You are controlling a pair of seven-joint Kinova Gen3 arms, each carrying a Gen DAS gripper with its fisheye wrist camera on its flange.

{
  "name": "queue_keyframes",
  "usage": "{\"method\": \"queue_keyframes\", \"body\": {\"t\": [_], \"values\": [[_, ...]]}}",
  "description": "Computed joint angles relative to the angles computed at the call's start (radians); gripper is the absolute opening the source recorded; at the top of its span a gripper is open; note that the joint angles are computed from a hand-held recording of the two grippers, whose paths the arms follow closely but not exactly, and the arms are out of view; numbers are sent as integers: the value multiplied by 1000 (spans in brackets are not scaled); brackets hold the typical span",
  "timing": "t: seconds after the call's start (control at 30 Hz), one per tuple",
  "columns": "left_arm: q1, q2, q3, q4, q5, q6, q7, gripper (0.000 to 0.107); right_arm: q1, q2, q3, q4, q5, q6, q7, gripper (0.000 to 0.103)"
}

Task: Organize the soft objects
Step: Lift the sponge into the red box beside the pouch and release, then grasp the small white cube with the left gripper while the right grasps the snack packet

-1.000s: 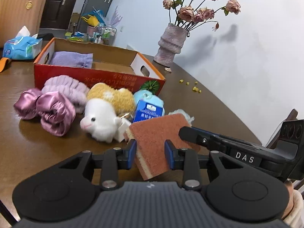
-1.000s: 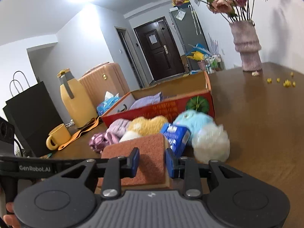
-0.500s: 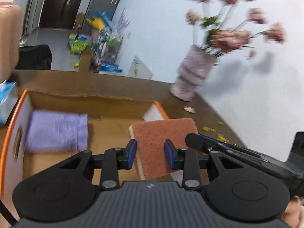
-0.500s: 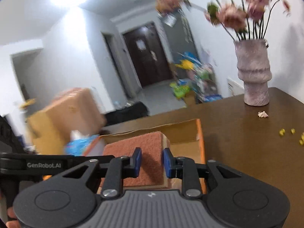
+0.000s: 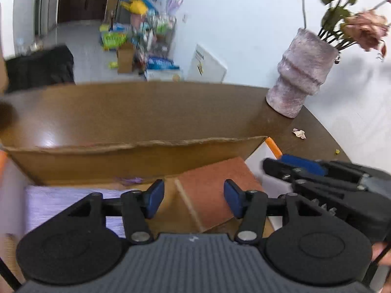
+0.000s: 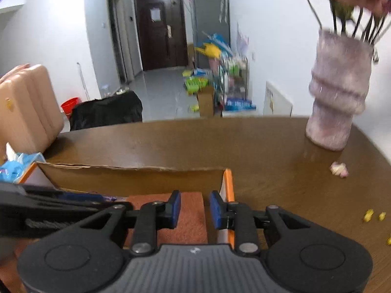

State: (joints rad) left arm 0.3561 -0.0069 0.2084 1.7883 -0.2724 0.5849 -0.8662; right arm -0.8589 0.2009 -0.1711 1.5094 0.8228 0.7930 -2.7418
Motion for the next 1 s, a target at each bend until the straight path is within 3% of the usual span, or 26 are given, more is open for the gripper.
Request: {"method": "queue_keyframes", "body": {"t": [0.1, 0.17, 0.23, 0.33, 0.47, 0.63, 0.7, 0.8, 1.0], "values": [[-67, -110, 116, 41, -122, 57, 111, 59, 8, -84, -60, 82, 83, -6, -73, 38], [-93, -202, 196, 71, -203, 125, 192, 72, 57, -155, -144, 143, 122, -9, -110, 41], [-119, -295, 288, 100, -283, 202, 274, 75, 82, -247, -225, 228, 164, -8, -179, 51], [-118, -401, 396, 140, -365, 314, 377, 78, 95, -365, -345, 344, 209, 10, -271, 56], [-154, -533, 526, 172, -313, 406, 411, 80, 48, -437, -529, 447, 297, 167, -421, 60], [-235, -662, 678, 170, -220, 477, 411, 83, 32, -435, -760, 506, 354, 371, -571, 62], [-250, -698, 706, 159, -180, 500, 396, 83, 46, -412, -848, 510, 363, 452, -635, 62], [-243, -757, 700, 154, -128, 508, 375, 84, -11, -397, -863, 505, 329, 525, -704, 62], [-295, -844, 692, 144, -22, 542, 352, 87, -121, -415, -790, 557, 299, 517, -791, 62]]}}
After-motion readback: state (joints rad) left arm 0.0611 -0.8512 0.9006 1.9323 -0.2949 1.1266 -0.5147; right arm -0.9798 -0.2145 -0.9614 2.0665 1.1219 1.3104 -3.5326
